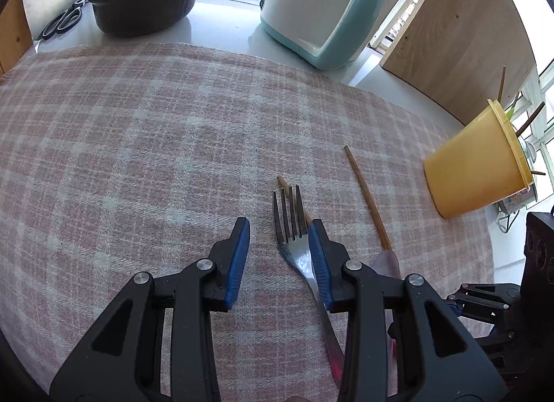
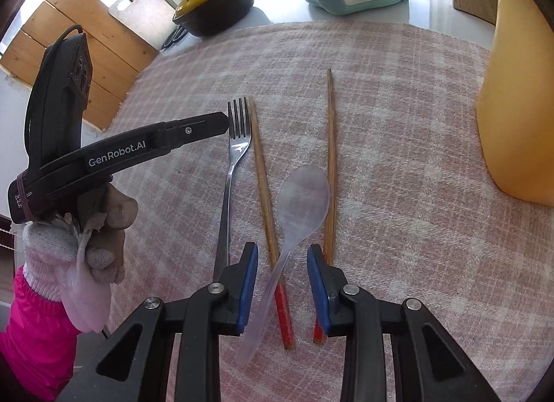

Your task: Organize utensils

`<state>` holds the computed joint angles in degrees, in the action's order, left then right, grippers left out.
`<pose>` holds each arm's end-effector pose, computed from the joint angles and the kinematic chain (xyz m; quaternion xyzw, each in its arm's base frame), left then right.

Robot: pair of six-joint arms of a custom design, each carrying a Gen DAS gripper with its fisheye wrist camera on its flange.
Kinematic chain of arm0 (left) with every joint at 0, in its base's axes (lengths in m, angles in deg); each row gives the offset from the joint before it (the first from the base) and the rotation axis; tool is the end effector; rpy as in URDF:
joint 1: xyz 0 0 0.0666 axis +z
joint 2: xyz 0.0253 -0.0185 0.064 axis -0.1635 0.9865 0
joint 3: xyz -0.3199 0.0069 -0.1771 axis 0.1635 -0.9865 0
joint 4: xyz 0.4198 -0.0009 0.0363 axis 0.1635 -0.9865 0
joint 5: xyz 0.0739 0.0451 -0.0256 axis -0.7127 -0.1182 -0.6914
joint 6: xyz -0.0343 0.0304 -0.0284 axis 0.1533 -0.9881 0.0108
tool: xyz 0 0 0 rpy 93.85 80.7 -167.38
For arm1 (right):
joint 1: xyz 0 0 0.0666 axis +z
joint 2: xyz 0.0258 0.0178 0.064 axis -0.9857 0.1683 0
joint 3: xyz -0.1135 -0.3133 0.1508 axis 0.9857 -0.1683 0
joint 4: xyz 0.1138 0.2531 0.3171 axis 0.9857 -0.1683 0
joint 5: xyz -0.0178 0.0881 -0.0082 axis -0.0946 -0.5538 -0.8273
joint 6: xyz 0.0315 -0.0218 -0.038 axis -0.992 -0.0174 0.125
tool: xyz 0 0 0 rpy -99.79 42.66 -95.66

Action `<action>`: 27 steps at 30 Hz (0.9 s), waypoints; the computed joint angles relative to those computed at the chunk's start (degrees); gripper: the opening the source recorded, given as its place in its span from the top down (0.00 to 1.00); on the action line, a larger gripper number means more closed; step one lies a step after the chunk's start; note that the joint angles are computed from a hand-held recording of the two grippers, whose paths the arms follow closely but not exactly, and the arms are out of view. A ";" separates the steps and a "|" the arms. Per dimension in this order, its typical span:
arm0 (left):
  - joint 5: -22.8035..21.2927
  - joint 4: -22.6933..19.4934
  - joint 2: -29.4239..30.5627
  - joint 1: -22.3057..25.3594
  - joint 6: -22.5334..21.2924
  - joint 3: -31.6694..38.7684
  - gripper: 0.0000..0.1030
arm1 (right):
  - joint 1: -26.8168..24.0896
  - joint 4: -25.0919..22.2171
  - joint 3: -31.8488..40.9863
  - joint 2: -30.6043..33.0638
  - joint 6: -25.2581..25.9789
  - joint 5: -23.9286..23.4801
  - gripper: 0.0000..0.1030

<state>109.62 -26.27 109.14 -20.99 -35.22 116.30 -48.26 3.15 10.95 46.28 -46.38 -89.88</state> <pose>0.3977 -0.0946 0.4757 0.1201 0.9547 -0.1968 0.1883 0.2929 0.1921 0.4755 -0.0149 0.9729 0.2010 0.1134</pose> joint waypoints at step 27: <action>-0.10 1.91 1.98 -1.94 -1.96 -0.11 0.66 | 0.70 -0.75 5.99 8.48 5.20 7.64 0.72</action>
<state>109.51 -24.36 111.11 -22.93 -37.18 116.19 -47.56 2.39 16.95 54.76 -41.18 -82.24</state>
